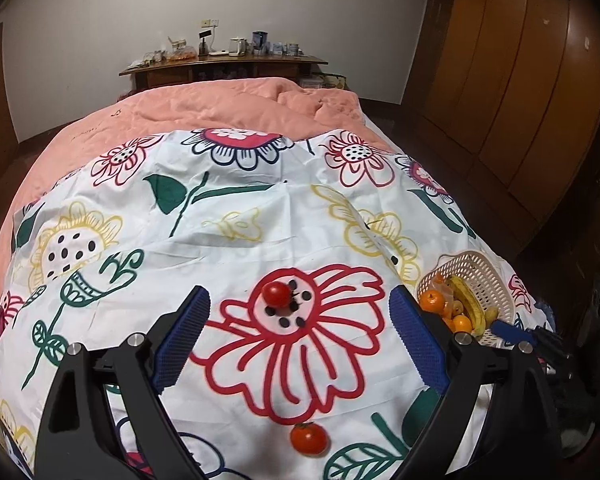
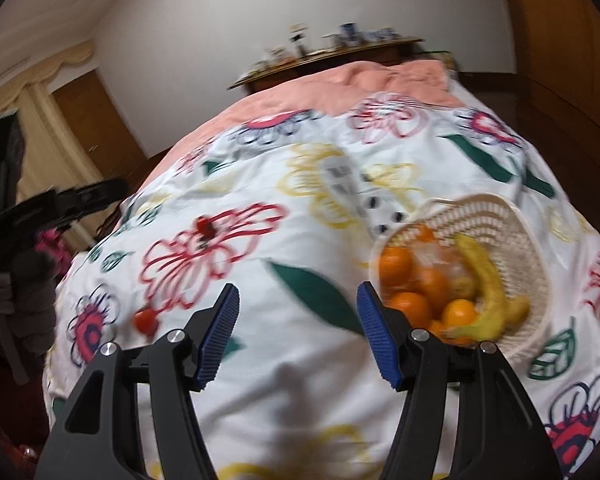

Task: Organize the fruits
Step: 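Move both tools back to the red tomatoes on the duvet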

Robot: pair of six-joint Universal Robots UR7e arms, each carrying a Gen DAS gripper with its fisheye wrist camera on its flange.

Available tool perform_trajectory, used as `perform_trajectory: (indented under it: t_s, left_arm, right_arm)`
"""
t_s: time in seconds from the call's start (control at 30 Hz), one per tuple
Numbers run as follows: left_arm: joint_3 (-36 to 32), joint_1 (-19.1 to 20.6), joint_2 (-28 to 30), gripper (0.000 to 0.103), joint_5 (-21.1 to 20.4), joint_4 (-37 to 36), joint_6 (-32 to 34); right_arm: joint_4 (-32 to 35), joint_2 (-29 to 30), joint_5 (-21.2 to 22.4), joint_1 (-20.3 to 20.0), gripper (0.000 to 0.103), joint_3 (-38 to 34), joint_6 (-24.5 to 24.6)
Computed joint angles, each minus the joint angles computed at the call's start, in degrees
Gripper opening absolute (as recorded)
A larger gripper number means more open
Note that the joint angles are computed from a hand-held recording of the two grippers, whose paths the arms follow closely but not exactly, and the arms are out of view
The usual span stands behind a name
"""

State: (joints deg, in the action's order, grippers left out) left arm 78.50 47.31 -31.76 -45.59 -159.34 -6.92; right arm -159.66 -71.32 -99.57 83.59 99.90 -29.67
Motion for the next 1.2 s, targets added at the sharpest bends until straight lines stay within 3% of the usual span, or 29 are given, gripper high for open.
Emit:
perform_trajectory:
  t_s: [0.27, 0.63, 1.2]
  left_arm:
    - [3.78, 0.65, -2.72, 0.092, 0.28, -3.44, -0.32]
    - [7.97, 2.04, -5.65, 0.092, 1.05, -6.92, -1.84]
    - [10.55, 3.30, -7.32, 0.092, 0.42, -9.08, -2.50]
  right_arm:
    - [4.29, 2.36, 0.05, 4.50, 0.062, 0.66, -5.40]
    - [9.21, 6.32, -3.13, 8.40, 0.060, -0.73, -8.80]
    - [11.28, 11.73, -9.87, 11.04, 0.043, -3.60, -10.41]
